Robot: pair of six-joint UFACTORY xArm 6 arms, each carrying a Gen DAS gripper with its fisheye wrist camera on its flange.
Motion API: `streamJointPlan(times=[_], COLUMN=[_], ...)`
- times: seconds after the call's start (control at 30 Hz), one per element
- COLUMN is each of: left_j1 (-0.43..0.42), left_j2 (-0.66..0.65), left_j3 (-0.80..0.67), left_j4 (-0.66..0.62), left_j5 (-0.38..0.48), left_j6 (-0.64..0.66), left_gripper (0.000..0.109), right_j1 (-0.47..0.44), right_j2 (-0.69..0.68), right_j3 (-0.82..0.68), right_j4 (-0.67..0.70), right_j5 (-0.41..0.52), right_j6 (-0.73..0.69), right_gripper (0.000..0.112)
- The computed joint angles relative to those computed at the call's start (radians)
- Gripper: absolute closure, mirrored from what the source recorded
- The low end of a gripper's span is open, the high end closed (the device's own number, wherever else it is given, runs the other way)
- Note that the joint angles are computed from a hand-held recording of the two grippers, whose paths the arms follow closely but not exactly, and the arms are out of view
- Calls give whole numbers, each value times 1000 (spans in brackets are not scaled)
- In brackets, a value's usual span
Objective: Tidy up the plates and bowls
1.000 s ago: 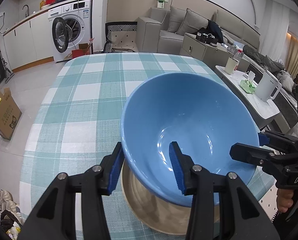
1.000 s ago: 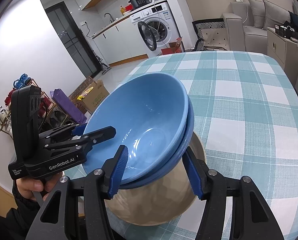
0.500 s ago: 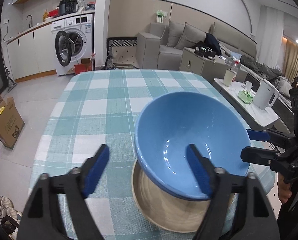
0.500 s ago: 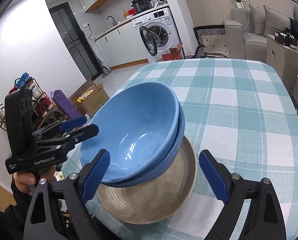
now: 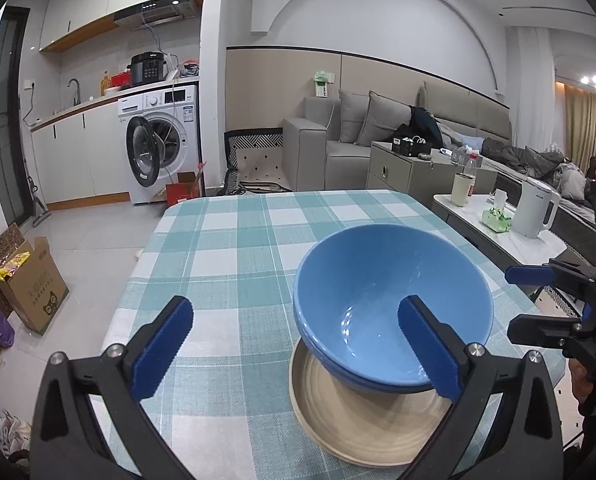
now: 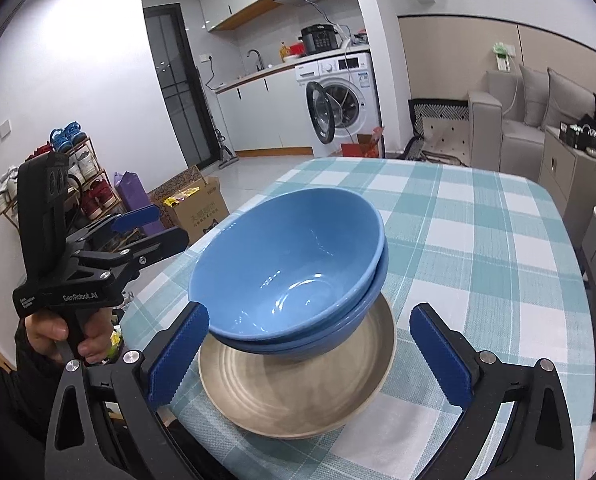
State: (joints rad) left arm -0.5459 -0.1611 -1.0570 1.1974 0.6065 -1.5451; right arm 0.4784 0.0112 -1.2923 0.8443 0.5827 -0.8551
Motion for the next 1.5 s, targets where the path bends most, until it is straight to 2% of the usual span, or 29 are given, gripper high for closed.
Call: streamJointPlan(times=[0.17,0.33,0.47,0.53,0.83,0.93,1.17,1.5], left_j1=[-23,-37,-52,-63,-69,-95,-113,-111], left_j2=[-14,-20,-19,-23,-69,-65,-33,0], left_j3=[30,58,79,91,172,178,172,163], left_j4=[71,135,172,183,265,294,328,347], left_j5=[25,36,56,82,73,117,139,113], left_j6=[-66,-120,-153,-183,-330,-341,-357,-375], left_gripper=[6,6,6,6,6,6,6,6], right_j1=[14,5,7,9,45,62,86,84], right_j2=[-70,-127,-161,-171,-177,-176,-168,-161], right_j3=[85,166,217,234,295,308,320,326], right_j4=[122,347,459,489,546,570,669,739], right_j5=[-65,-104,-143,-158,-215,-230,-246,-212], right_j6=[-139,-328,-428,-456,-539,-576,-676,-743], right_gripper=[10,10,10,10,10,10,10,10])
